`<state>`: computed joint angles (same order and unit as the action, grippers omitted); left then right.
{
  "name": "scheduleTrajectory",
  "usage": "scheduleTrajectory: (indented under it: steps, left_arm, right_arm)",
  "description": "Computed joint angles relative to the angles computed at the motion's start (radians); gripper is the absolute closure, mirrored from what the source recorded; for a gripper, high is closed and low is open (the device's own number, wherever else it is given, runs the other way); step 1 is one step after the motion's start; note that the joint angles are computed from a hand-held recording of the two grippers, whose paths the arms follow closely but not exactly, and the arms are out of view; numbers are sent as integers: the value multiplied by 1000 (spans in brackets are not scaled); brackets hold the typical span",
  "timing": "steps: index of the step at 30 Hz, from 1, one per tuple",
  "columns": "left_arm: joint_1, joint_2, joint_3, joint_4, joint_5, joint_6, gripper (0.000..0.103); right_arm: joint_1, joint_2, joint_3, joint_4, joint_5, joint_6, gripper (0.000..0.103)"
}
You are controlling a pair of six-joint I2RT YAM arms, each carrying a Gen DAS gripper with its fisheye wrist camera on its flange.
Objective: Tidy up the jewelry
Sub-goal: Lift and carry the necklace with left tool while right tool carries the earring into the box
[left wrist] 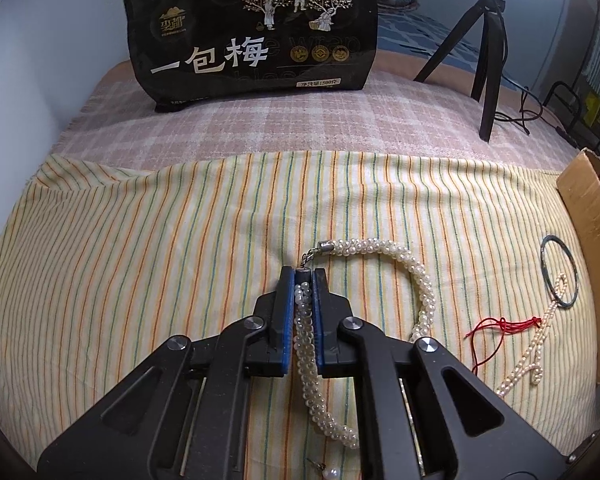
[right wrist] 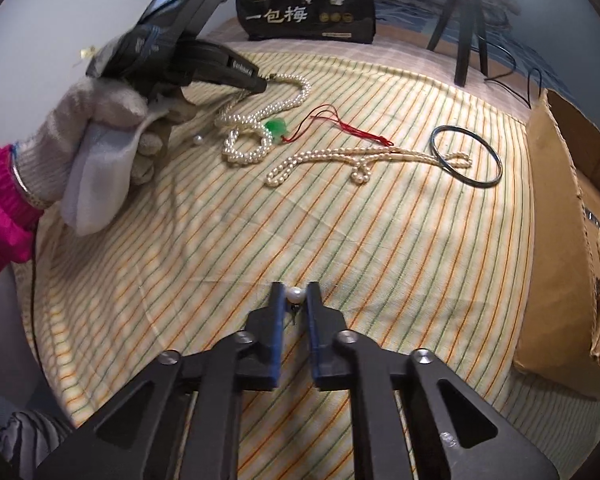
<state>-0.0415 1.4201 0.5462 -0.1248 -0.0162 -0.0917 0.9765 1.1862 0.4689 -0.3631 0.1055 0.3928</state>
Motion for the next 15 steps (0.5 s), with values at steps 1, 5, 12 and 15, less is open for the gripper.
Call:
scheduleTrajectory:
  steps: [1, 5, 12, 15]
  left_arm:
    - [6, -11, -1, -11, 6, -3, 97]
    - [38, -83, -7, -66, 41, -6, 97]
    - [88, -259, 17, -223, 123, -6, 97]
    - [102, -359, 34, -311, 159, -7, 97]
  right_arm:
    - [1, -1, 1, 1, 1, 3, 96]
    - [4, -49, -7, -27, 2, 13, 96]
    - [73, -167, 2, -140, 58, 69, 96]
    - [97, -231, 10, -206, 91, 99, 96]
